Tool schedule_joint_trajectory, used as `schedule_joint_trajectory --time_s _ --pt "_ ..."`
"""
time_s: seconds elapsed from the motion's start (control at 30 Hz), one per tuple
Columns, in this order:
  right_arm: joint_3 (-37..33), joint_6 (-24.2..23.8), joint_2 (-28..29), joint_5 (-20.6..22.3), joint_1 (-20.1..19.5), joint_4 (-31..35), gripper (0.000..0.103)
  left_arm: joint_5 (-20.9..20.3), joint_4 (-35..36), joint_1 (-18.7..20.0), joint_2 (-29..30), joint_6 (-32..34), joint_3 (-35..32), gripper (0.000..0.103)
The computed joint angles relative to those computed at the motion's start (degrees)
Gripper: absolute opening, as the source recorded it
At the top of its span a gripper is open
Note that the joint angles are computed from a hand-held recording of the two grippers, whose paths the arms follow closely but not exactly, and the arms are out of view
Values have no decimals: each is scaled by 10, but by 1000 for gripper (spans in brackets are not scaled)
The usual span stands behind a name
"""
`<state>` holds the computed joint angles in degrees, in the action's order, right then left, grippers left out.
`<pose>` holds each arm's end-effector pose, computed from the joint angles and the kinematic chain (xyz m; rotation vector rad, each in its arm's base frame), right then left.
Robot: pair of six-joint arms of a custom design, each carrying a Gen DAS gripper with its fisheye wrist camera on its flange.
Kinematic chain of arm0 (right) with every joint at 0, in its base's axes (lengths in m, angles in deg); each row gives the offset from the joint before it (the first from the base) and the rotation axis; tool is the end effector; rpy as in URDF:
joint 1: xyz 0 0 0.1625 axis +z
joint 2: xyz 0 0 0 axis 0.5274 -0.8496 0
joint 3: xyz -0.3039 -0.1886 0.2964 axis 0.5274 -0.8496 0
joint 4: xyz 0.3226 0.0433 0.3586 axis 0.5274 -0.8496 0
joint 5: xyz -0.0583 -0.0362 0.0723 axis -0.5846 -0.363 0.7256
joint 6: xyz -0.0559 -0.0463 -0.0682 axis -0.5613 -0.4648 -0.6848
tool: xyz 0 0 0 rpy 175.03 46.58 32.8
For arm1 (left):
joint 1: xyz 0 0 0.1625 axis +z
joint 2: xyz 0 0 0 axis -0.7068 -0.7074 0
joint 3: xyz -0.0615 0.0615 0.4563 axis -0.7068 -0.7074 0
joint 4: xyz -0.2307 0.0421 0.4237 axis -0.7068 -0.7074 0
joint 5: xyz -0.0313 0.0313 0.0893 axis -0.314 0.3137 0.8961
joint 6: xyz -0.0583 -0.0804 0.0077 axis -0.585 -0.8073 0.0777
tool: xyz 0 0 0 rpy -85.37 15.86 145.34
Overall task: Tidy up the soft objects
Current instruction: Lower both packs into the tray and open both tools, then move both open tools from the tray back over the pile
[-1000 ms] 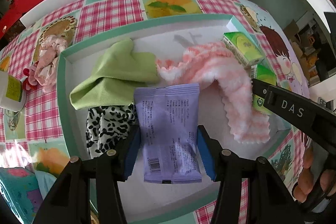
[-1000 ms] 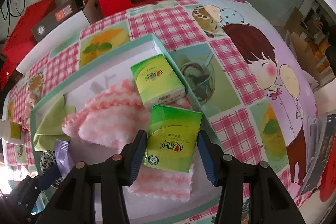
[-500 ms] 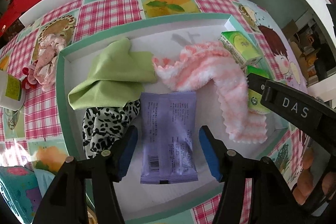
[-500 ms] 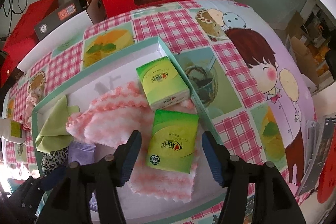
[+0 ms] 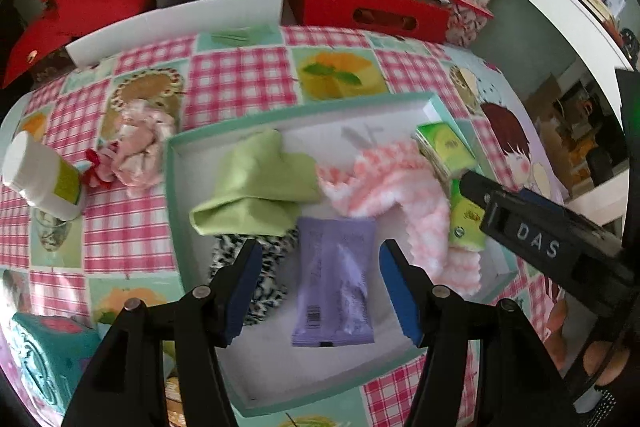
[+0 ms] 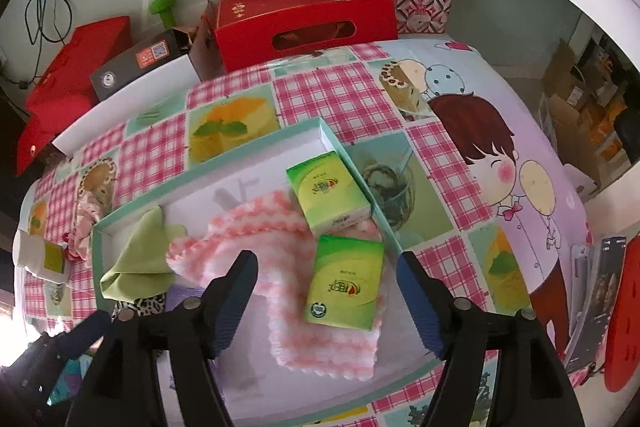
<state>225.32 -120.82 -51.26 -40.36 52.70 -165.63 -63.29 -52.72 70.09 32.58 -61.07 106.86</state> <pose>0.0330 -0.4593 0.2980 0.2785 -2.3162 0.5298 -0.3784 -0.3903 -0.0597 0.0323 2.4838 -0.5749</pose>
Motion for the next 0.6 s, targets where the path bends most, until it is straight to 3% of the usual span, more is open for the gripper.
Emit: schedule_joint_trajectory --time_s 0.23,0.3,0.33,0.4,0.6 --pt "5 -12 2 0 6 -17 89 1 17 7 -13 -27 10 63" --pt "6 -15 4 -4 7 -26 103 0 7 10 -16 -32 16 65" --pt "6 -17 6 -5 7 -30 103 0 3 11 -17 -35 17 77" --pt "6 -19 5 0 7 -35 103 6 -7 11 -21 -41 24 89" --pt "8 -13 -4 20 5 -33 103 23 -21 10 -32 -48 36 89"
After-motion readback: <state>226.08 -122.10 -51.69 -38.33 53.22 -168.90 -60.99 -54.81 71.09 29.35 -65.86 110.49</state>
